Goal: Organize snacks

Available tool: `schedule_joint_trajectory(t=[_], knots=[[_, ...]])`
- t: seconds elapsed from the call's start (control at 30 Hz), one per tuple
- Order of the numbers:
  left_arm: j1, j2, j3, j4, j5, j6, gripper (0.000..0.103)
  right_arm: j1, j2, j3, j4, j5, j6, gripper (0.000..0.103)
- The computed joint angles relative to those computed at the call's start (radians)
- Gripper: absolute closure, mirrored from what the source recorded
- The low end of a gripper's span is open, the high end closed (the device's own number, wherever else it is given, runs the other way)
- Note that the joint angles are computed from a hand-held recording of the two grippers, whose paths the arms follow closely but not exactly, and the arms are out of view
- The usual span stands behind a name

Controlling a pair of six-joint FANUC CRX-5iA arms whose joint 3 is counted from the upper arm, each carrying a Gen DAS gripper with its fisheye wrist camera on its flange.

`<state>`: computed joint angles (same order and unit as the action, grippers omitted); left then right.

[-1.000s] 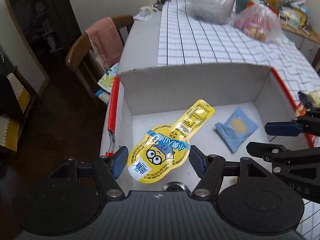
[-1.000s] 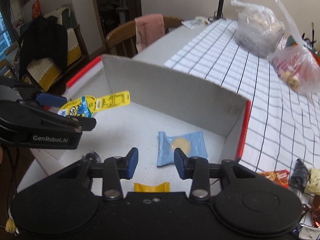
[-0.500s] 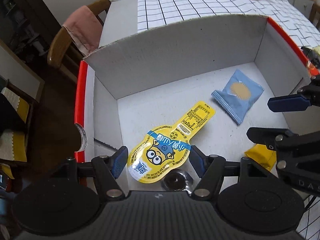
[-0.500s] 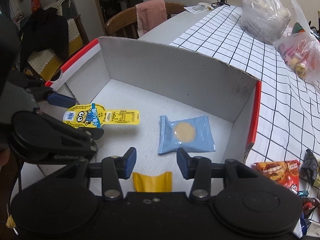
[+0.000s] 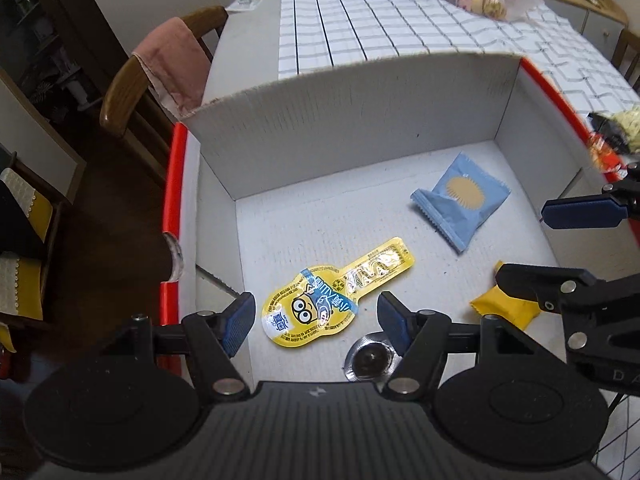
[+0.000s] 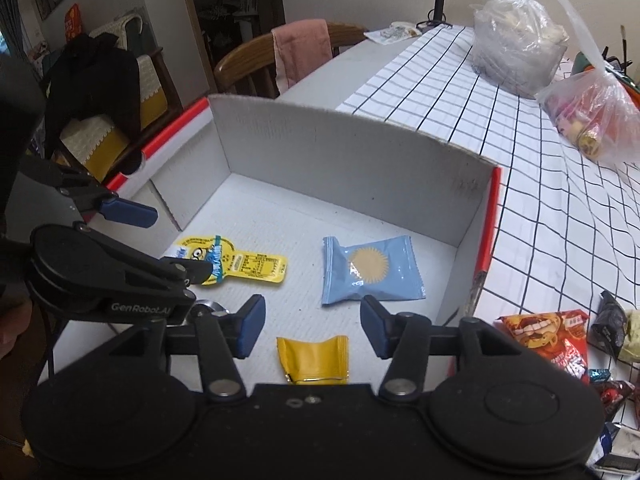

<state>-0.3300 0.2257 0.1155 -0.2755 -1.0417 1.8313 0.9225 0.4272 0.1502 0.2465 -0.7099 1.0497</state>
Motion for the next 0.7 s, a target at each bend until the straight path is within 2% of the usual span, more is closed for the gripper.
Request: schedule_joint_trajectory(t=[0.33, 0.47, 0.7], knots=[[-0.010, -0.125, -0.096, 0.010, 0.114, 0.061, 0.036, 0.017, -0.117, -0.134, 0.090, 0.106, -0.113, 0.042], [-0.024, -0.168, -0.122, 0.011, 0.161, 0.084, 0.032, 0.021, -0.171, -0.200, 0.150, 0.154, -0.183, 0.038], [-0.062, -0.218, -0.149, 0.011, 0.230, 0.108, 0.031, 0.023, -0.279, -0.351, 0.335, 0.248, -0.376, 0.024]])
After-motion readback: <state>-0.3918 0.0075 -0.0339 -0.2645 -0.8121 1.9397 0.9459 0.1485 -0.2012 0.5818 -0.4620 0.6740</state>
